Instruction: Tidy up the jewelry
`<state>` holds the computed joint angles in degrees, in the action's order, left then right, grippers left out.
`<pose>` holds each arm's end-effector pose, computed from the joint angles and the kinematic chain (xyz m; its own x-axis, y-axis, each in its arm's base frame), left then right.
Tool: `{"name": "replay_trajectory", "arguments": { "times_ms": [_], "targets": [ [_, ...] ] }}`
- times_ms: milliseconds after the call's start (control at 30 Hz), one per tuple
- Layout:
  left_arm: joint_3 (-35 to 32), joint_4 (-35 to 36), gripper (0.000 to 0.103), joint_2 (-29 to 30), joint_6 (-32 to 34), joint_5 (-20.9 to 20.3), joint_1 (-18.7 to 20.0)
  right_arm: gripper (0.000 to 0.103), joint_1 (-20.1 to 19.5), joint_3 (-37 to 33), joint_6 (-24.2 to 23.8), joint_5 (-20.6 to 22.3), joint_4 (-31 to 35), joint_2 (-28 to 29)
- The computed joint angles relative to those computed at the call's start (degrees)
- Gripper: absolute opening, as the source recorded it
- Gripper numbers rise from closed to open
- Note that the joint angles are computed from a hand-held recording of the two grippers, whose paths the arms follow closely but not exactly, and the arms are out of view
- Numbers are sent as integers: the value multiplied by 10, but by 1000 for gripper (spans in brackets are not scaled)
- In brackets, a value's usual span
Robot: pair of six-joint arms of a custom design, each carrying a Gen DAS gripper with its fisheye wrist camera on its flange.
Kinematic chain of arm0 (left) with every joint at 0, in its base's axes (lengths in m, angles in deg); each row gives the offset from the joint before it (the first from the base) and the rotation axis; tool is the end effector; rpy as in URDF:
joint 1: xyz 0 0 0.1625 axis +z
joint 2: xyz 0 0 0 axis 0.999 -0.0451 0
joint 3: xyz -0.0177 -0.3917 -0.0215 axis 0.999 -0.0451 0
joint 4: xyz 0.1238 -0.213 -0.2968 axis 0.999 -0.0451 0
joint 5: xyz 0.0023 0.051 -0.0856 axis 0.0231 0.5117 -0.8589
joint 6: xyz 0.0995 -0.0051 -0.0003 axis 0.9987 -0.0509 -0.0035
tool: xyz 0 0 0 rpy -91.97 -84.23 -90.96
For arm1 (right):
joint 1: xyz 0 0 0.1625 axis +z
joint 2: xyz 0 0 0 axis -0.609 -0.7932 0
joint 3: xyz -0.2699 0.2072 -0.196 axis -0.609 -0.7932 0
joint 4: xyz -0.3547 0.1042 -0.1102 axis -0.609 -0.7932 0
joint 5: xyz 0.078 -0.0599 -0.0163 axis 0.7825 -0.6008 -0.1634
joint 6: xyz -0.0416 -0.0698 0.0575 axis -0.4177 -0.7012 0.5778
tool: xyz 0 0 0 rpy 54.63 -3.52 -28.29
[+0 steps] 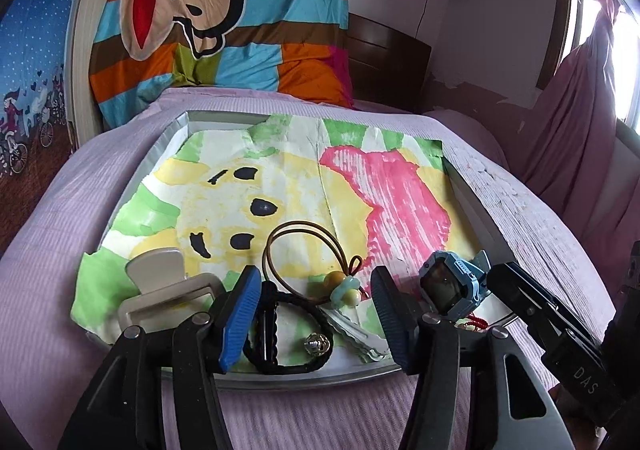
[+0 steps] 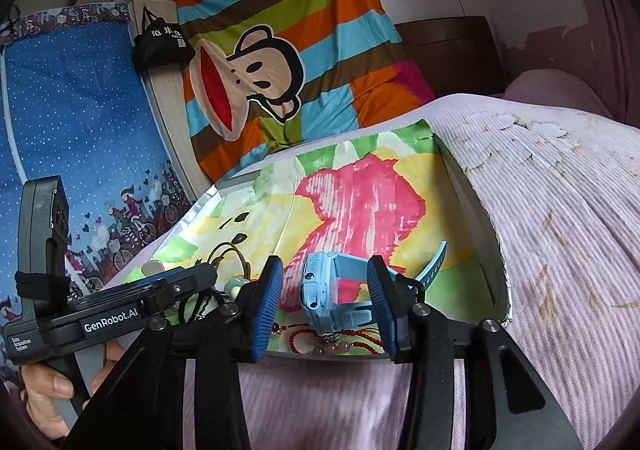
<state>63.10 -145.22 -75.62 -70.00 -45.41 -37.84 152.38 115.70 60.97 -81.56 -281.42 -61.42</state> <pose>-0.1736 -0.5179 0.2957 -0.8563 0.0814 -0.5100 0.4448 0.6181 -0.6482 0.3214 -0.4852 0.0577 -0.8887 -0.1381 0.4372 -0.4460 0.4813 -0.7546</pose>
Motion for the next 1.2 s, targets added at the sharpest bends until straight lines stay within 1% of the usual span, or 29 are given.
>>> {"name": "replay_trajectory", "arguments": {
  "times_ms": [67,133,200,300,400,467,533,600,633,667,733,767,933,1200],
  "targets": [
    [9,-18,60,-4,10,17,-7,47,6,3,-11,-9,-10,0],
    [20,-42,73,-7,22,36,-16,54,13,4,-27,-21,-27,2],
    [34,-73,80,-12,37,51,-25,59,21,5,-44,-31,-41,3],
    [46,-86,84,-22,49,67,-34,66,33,8,-64,-44,-60,4],
    [60,-101,91,-32,55,86,-43,74,41,16,-68,-54,-77,3],
    [71,-115,93,-40,63,93,-49,79,46,19,-70,-62,-91,3],
    [80,-126,97,-46,70,102,-55,87,50,24,-72,-67,-103,1],
    [91,-142,101,-52,73,110,-61,91,54,29,-72,-69,-109,-1],
    [96,-152,102,-55,74,114,-63,91,56,31,-73,-72,-113,-3],
    [101,-161,103,-57,75,117,-66,92,58,35,-74,-73,-116,-5],
    [110,-174,103,-62,77,123,-72,99,61,40,-76,-76,-120,-8],
    [114,-180,103,-65,79,127,-74,100,63,42,-76,-76,-122,-9],
    [134,-200,103,-77,83,147,-89,101,74,50,-77,-78,-125,-13],
    [168,-209,103,-117,72,174,-114,102,98,65,-87,-90,-144,-13]
  ]
}}
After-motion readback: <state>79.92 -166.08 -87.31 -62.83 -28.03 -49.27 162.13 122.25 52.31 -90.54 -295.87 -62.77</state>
